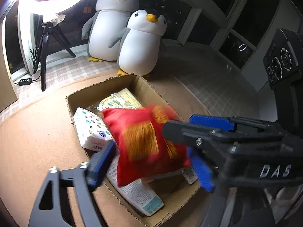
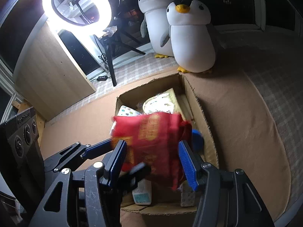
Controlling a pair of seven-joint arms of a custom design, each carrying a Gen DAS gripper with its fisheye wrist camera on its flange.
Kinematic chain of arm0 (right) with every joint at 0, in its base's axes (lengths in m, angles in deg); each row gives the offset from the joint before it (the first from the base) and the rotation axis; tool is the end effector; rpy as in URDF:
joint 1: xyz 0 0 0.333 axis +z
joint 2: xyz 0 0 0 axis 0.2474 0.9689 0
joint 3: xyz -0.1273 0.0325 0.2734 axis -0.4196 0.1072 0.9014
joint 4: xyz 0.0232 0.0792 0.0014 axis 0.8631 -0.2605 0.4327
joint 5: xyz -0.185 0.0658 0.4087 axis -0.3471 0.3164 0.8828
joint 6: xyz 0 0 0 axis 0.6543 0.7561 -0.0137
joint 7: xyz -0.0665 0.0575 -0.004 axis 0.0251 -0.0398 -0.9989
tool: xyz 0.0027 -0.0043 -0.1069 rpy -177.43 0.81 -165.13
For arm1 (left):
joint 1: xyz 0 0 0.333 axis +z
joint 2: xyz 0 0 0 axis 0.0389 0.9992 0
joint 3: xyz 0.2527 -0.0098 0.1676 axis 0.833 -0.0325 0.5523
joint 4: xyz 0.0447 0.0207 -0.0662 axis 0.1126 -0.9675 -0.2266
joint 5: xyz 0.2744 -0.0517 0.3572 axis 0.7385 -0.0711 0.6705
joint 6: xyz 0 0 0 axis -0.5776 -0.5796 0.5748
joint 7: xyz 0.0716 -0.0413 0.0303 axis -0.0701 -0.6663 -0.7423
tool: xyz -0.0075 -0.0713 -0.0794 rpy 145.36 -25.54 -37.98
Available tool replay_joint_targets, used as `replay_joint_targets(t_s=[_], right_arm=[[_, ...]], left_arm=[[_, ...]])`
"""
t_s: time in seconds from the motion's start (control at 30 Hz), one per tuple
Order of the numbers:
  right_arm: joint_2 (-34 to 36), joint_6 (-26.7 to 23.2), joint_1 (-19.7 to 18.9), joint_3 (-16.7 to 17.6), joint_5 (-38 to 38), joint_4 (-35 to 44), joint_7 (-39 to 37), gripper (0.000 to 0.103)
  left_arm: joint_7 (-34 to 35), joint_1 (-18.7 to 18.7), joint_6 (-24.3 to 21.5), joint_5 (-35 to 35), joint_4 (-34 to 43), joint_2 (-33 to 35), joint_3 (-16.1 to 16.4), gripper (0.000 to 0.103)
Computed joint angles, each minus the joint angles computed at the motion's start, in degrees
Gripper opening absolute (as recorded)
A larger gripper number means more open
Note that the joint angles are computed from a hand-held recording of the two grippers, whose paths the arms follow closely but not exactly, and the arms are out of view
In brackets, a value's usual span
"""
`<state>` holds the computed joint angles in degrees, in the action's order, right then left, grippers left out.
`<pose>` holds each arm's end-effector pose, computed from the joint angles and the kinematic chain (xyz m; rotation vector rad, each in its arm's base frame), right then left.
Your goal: Organize objects
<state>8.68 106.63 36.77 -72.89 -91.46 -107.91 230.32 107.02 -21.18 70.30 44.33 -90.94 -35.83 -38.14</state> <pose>0.4545 0.3506 0.5656 -1.1636 2.2659 -0.3713 0.5547 -0.5202 0.5374 0.7919 -2.7171 1.0276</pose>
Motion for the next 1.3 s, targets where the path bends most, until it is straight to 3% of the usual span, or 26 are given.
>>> replay_joint_targets(t_s=[0.13,0.73,1.3], right_arm=[[-0.44,-1.58,-0.43,0.21,-1.1,0.05,1.06,0.06],[0.54,-4.61,-0.12,0.75,-3.36,1.95,3.03,0.062],[11.33,-11.49,5.25,0.89,-8.93,15.94,2.72,0.063]], left_arm=[[-0.56,-0.27,-0.29,0.86,0.38,0.32,0.29,0.086],[-0.54,1.75,1.57,0.09,-3.03,-3.48,1.07,0.086],[3.41,6.31,3.37,-5.94,-12.27,-14.17,4.79,0.087]])
